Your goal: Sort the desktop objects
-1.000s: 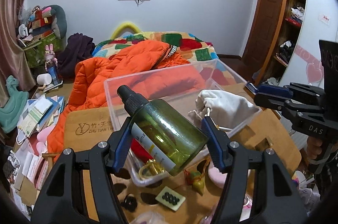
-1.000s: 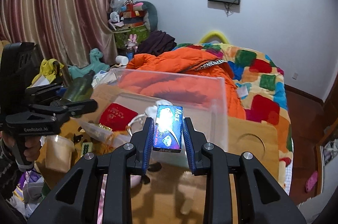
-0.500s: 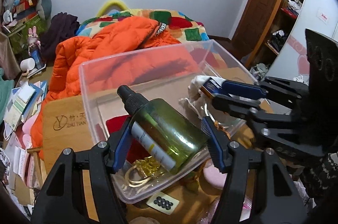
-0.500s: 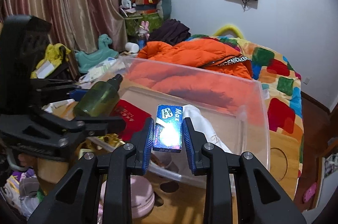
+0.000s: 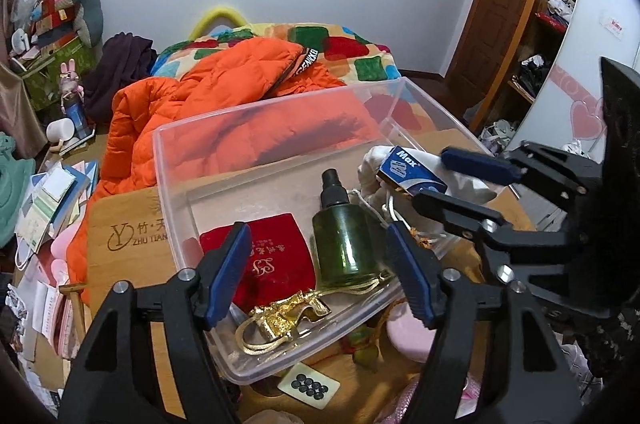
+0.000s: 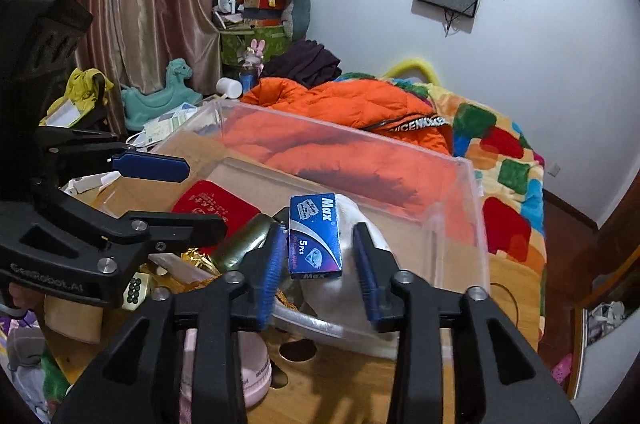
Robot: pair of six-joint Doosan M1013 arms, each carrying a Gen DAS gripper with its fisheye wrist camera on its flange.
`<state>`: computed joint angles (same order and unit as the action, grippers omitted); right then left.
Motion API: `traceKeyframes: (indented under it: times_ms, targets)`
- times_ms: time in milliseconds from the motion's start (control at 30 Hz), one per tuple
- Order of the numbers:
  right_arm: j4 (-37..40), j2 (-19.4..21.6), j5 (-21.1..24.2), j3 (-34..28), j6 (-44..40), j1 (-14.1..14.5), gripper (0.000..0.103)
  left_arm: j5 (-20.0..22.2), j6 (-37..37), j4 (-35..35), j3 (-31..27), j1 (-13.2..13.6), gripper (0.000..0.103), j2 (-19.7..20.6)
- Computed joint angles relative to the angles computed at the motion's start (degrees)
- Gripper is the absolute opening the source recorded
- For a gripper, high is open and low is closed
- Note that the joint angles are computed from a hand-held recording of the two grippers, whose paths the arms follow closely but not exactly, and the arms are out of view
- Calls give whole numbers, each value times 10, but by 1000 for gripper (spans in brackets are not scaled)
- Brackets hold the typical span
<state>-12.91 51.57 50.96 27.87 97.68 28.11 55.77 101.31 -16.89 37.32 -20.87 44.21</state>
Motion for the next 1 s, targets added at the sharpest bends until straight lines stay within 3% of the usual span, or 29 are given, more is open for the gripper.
traceKeyframes:
  times_ms: [100,200,367,600,800,1000]
  targets:
    - [-28,-19,-25,33,18,3,48,-3,-6,2,5,0,70,-3]
    - [-62,-31,-37,54,43,7,53,-33,-35,46,28,-6,70,-18]
    - [-136,-62,-75,106,115,15,74,-76,-35,51,64,-5,76,-44]
    - [-204,-98,-110,166,190,21,81,-119,-48,64,112,-7,93,-79]
    - [-237,-120,-110,205,241,23,84,-143,-69,101,149,-12,94,-102]
    - [-280,-148,-113,261,345,23,85,-171,-125,154,205,-12,94,-128]
